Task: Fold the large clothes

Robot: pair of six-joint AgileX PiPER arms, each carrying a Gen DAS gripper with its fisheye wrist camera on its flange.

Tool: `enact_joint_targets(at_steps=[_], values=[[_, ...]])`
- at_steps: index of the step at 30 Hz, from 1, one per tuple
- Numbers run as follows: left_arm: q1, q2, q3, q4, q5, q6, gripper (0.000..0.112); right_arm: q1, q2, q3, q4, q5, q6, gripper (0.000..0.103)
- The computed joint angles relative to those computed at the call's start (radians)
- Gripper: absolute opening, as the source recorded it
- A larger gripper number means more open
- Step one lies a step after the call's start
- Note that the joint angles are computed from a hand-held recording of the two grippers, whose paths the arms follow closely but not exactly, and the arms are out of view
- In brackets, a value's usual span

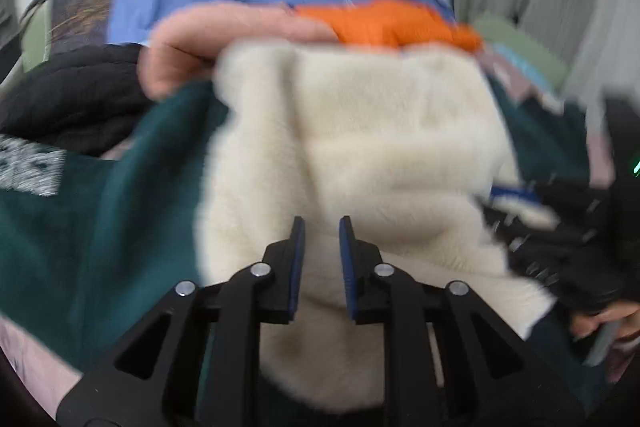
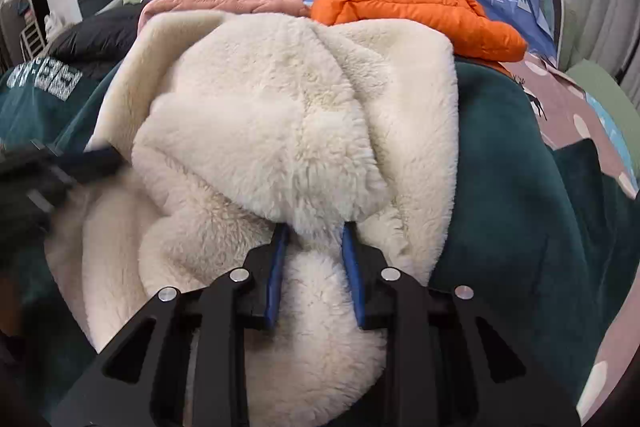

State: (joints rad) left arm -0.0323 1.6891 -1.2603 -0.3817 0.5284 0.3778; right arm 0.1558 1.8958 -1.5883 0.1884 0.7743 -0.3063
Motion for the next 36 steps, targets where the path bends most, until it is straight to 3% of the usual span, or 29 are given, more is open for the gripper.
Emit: enact_joint_targets(at_steps=[2,3,6,10,13,16,20,22,24,26,29,32,36], values=[[0.089,-0.077,0.052,-0.058,-0.037,0.038,0.052,-0.011,0.001,-0.001,0.034,0.010,-0.015,0.028],[0.141,-0.107,0.073,-0.091,-0.047,0.067,0.054,-0.012,0.000,0.001,0.036,0.010,-0.015,0.028],[0.363,-0.140,0.073,-0.107,-0.029,0.087,0.054,0.002,-0.014,0.024,0.005,-0.017,0.001,0.028],[0.688,-0.031,-0.050,-0.197,0.065,0.097,0.053,0.001,0.002,0.005,0.002,-0.013,0.008,0.029],[0.850,0.082,-0.170,-0.224,0.147,0.089,0.053,0.005,0.001,0.007,-0.006,-0.016,0.017,0.029],[0.936,0.187,-0.289,-0.294,0.240,0.098,0.056,0.013,-0.006,0.018,-0.021,-0.026,0.035,0.029],[0.990,0.331,-0.433,-0.417,0.399,0.102,0.060,0.021,-0.007,0.018,-0.038,-0.027,0.058,0.029],[0.996,0.366,-0.464,-0.455,0.418,0.114,0.061,0.027,-0.007,0.018,-0.054,-0.028,0.071,0.029],[0.994,0.378,-0.469,-0.489,0.407,0.116,0.060,0.035,-0.007,0.017,-0.071,-0.027,0.086,0.030],[1.002,0.386,-0.478,-0.526,0.415,0.102,0.035,0.038,-0.008,0.018,-0.077,-0.028,0.097,0.030],[0.999,0.358,-0.472,-0.484,0.391,0.056,0.018,0.036,-0.012,0.029,-0.065,-0.039,0.093,0.030],[0.961,0.278,-0.425,-0.411,0.322,0.026,0.009,0.031,-0.012,0.027,-0.049,-0.035,0.084,0.030],[0.907,0.131,-0.351,-0.349,0.251,0.015,0.009,0.017,-0.010,0.024,-0.017,-0.029,0.053,0.031]])
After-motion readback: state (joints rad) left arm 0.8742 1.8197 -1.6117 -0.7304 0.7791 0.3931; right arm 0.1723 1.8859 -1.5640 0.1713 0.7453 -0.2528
